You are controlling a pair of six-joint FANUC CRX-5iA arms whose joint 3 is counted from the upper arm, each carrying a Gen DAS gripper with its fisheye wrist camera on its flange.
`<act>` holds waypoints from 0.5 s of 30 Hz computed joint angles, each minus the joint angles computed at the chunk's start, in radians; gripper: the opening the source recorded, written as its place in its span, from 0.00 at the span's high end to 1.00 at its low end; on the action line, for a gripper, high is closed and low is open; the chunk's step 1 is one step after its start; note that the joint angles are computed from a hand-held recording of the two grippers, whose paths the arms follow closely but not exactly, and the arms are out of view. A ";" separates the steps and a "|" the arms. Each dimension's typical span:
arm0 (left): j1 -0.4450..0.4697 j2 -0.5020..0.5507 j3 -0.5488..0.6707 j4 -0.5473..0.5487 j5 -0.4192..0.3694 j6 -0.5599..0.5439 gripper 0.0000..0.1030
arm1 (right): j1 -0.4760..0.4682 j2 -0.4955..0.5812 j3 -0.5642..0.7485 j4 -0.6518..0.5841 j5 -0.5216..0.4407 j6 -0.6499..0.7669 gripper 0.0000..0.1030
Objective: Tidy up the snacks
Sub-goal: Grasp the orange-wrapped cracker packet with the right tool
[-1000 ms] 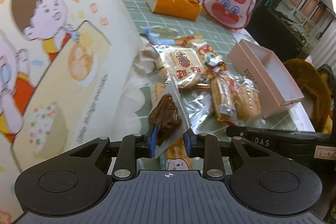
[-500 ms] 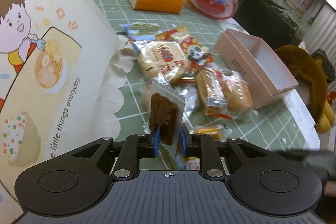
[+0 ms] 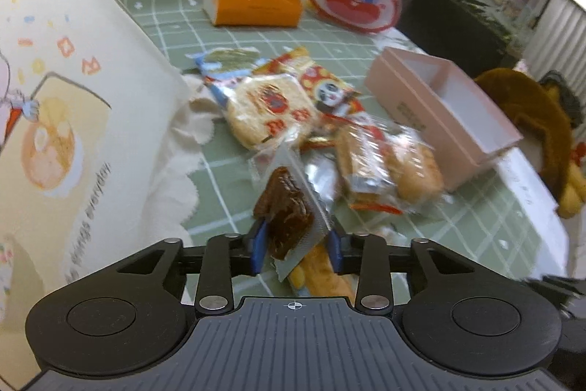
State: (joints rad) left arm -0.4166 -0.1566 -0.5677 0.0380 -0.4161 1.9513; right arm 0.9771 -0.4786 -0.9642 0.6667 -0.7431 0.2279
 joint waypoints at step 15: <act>-0.006 -0.099 -0.138 0.296 -0.001 -0.262 0.75 | -0.052 0.038 -0.009 0.103 0.155 -0.004 0.49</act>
